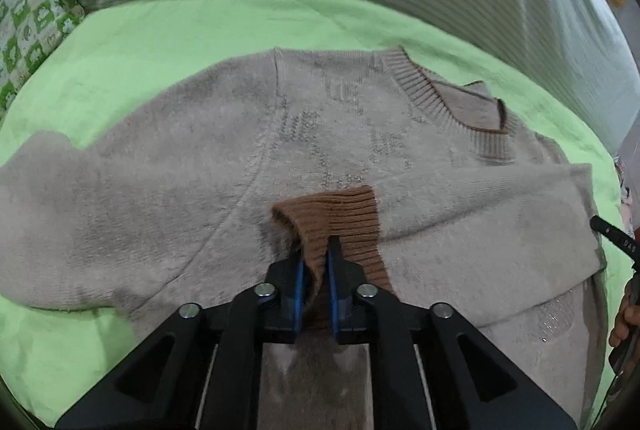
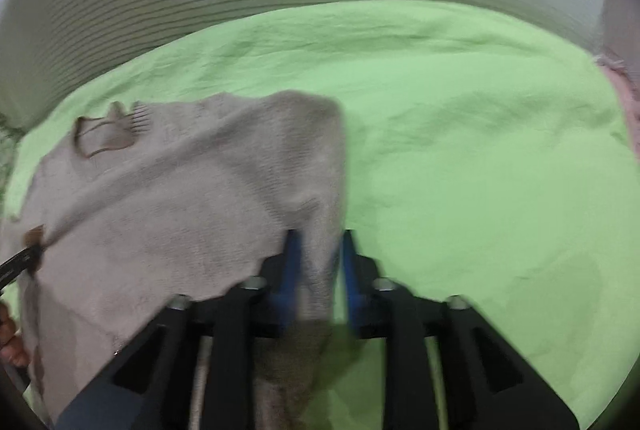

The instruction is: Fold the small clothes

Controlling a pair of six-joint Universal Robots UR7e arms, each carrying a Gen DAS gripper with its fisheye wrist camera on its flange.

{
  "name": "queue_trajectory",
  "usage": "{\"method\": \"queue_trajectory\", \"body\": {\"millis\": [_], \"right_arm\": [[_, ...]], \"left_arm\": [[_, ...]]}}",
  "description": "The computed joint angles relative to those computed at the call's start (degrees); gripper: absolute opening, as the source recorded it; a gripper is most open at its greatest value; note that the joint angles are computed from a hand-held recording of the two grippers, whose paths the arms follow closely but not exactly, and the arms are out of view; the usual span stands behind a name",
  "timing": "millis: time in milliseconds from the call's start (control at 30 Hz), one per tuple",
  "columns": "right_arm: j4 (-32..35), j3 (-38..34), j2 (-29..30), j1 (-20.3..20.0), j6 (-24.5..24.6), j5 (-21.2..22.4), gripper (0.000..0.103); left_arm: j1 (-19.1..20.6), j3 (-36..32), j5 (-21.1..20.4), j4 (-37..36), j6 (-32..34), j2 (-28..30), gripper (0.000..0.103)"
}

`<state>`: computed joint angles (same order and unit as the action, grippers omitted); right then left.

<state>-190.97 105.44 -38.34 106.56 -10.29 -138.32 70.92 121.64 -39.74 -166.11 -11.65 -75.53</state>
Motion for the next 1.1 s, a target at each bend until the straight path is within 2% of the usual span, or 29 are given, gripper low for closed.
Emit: {"method": "queue_trajectory", "body": {"millis": [33, 67, 167, 267, 333, 400, 467, 533, 700, 767, 867, 967, 1000, 1067, 1100], "right_arm": [[-2.25, 0.62, -0.19, 0.59, -0.85, -0.88, 0.043], [-4.91, 2.01, -0.91, 1.29, -1.7, 0.63, 0.043], [-9.13, 6.06, -2.91, 2.36, -2.13, 8.33, 0.044], [-8.88, 7.82, -2.92, 3.57, -0.68, 12.66, 0.045], [-8.47, 9.18, -3.01, 3.67, 0.57, 16.52, 0.045], [-8.44, 9.81, -2.54, 3.77, 0.94, 18.48, 0.045], [-9.37, 11.05, -1.98, 4.22, 1.48, 19.64, 0.045], [-9.92, 12.05, -1.7, 4.69, 1.89, 21.07, 0.045], [-11.37, 14.6, -1.72, 6.18, 3.19, 23.58, 0.045], [-11.7, 15.17, -1.33, 6.85, 3.87, 24.48, 0.045], [-12.36, 15.97, -0.9, 7.97, 4.85, 24.58, 0.045], [-12.98, 17.01, -0.85, 8.37, 5.74, 24.62, 0.045], [-13.06, 17.19, -0.78, 8.45, 5.98, 24.56, 0.045], [-13.03, 17.47, -0.57, 8.68, 6.42, 24.35, 0.045], [-13.16, 17.62, -0.46, 8.75, 6.63, 24.36, 0.045]], "left_arm": [[-0.26, 1.01, 0.2, -1.05, 0.17, -0.88, 0.018], [-0.42, 1.8, 0.32, -1.33, -0.43, -1.72, 0.02], [-0.8, 4.85, -0.87, -0.24, -4.7, -6.26, 0.024], [-1.29, 8.65, -0.45, 0.01, -9.25, -11.02, 0.034], [-1.29, 11.54, -0.02, -0.14, -12.53, -14.83, 0.037], [-0.86, 14.06, 0.43, 0.73, -16.02, -19.55, 0.04], [0.11, 15.98, 0.96, 2.27, -18.96, -24.68, 0.048], [1.51, 16.88, 1.91, 3.36, -20.27, -27.89, 0.049], [7.12, 16.67, 0.68, 6.89, -23.47, -34.46, 0.049], [8.99, 16.4, 0.99, 7.19, -23.53, -36.05, 0.055], [13.56, 15.02, 0.89, 7.33, -22.91, -37.61, 0.058], [21.16, 11.3, -5.78, 3.9, -20.2, -35.64, 0.058], [23.56, 9.52, -9.11, 3.47, -19.47, -35.08, 0.059], [26.11, 6.16, -12.28, 4.08, -19.83, -33.43, 0.067], [26.86, 4.54, -12.5, 3.96, -20.42, -32.52, 0.067]]}}
